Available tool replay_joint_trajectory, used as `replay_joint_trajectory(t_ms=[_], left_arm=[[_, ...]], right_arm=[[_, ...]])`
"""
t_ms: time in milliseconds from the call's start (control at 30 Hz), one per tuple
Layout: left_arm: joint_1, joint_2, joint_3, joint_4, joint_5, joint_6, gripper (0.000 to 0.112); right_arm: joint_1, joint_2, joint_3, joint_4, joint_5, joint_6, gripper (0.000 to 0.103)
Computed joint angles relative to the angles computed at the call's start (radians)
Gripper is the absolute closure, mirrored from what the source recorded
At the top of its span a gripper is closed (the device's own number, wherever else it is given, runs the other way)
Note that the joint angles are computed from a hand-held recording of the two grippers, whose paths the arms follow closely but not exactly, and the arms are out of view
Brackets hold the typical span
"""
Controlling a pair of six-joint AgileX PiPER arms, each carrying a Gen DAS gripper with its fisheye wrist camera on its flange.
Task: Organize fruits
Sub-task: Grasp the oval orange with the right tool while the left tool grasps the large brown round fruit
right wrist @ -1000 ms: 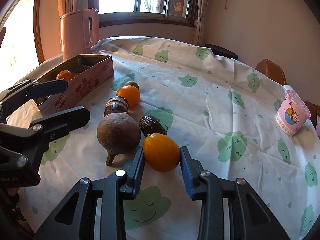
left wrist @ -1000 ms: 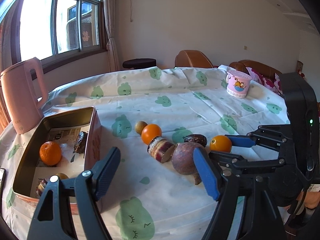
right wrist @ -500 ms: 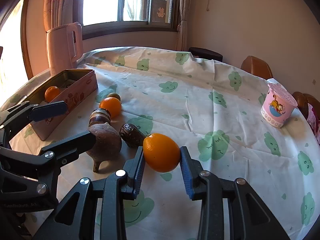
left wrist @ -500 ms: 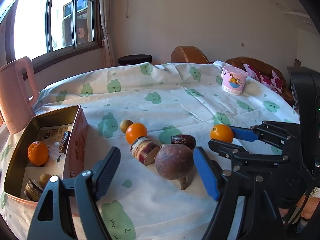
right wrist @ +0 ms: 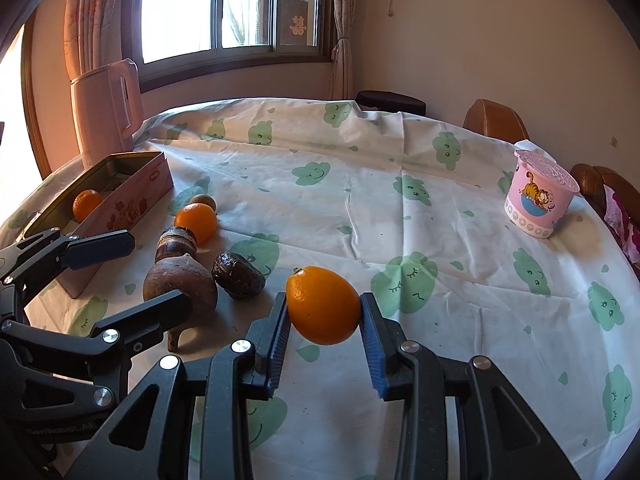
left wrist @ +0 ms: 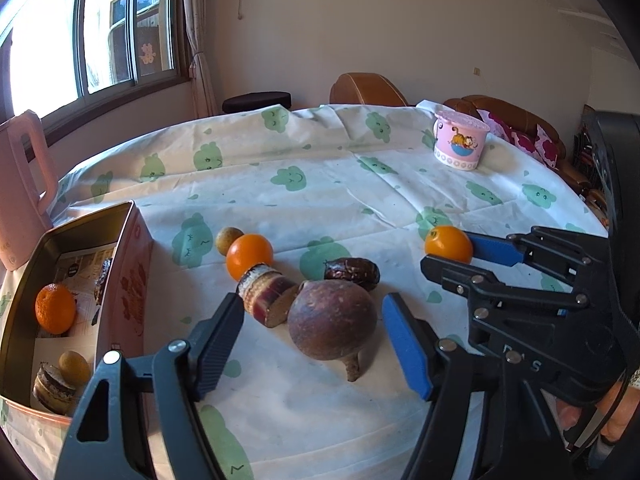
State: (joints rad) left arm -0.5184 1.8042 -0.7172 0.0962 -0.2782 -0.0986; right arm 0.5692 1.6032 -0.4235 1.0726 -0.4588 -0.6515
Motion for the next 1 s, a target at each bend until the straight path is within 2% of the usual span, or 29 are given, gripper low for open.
replay_joint_trajectory(t_ms=[133, 200, 300, 367, 467, 633, 767, 1000], left_arm=[[0.006, 0.030, -0.048, 0.143, 0.049, -0.137, 0.050], [0.008, 0.039, -0.062, 0.175, 0.054, -0.172, 0.051], [0.011, 0.048, -0.072, 0.290, 0.052, -0.275, 0.060], [0.004, 0.044, -0.068, 0.244, 0.052, -0.227, 0.060], [0.006, 0.043, -0.065, 0.248, 0.046, -0.237, 0.061], [0.005, 0.024, -0.036, 0.164, 0.006, -0.156, 0.063], [0.010, 0.019, -0.028, 0.166, -0.009, -0.152, 0.063], [0.003, 0.000, 0.006, 0.083, -0.057, -0.066, 0.063]], right_arm=[[0.005, -0.001, 0.002, 0.006, -0.005, -0.001, 0.067], [0.006, -0.002, 0.001, 0.008, -0.005, -0.003, 0.067], [0.004, -0.005, 0.002, 0.003, 0.000, 0.003, 0.067], [-0.001, -0.008, 0.005, -0.013, 0.002, 0.018, 0.067], [0.005, -0.012, 0.009, -0.013, -0.007, 0.021, 0.067], [0.027, -0.023, 0.022, -0.010, -0.038, 0.028, 0.067], [0.041, -0.029, 0.031, -0.015, -0.060, 0.040, 0.067], [0.061, -0.032, 0.037, 0.000, -0.088, 0.035, 0.067]])
